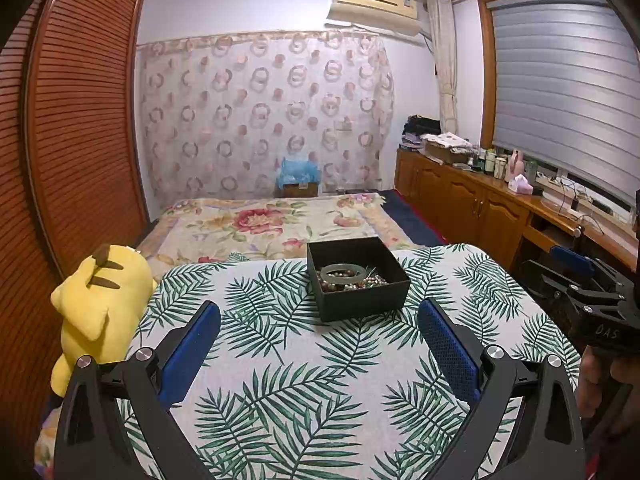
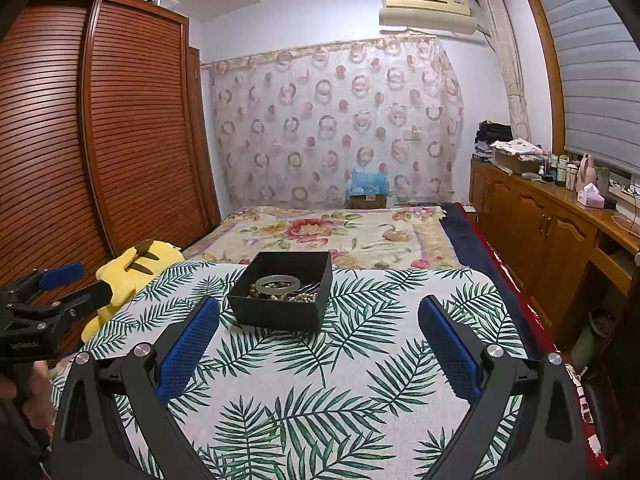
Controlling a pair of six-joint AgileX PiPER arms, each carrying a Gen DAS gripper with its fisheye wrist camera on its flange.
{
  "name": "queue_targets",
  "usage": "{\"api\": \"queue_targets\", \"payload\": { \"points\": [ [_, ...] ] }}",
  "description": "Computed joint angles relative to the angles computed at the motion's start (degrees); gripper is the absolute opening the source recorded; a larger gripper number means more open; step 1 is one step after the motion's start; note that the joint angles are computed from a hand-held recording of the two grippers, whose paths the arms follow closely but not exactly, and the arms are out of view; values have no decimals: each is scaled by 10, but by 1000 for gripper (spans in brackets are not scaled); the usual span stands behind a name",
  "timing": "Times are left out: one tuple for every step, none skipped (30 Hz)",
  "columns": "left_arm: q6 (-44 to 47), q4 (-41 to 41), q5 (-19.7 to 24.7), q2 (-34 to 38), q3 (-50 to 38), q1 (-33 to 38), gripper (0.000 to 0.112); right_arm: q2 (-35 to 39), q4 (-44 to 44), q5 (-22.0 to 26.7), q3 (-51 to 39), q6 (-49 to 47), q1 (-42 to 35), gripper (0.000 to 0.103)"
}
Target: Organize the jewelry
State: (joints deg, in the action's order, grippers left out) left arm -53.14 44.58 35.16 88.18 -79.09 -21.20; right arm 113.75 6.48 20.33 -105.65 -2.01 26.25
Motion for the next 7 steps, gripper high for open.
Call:
{"api": "queue_targets", "payload": {
  "points": [
    [1,-1,1,0,-1,0,95,0,2,-1,1,-2,0,100],
    [-1,1,0,0,1,0,95,0,0,0,0,1,0,100],
    [0,-1,2,-2,0,-1,95,0,0,0,1,0,0,100],
    [3,-4,5,-3,-2,-2,95,0,2,0,0,-1,0,100],
    [5,-5,7,-4,-4,-3,95,0,3,0,1,-2,0,100],
    [5,-4,8,-4,-4,-2,95,0,2,0,0,-1,0,100],
    [2,-2,6,-3,-2,-2,95,0,7,-1,1,-5,-1,100]
  ]
}}
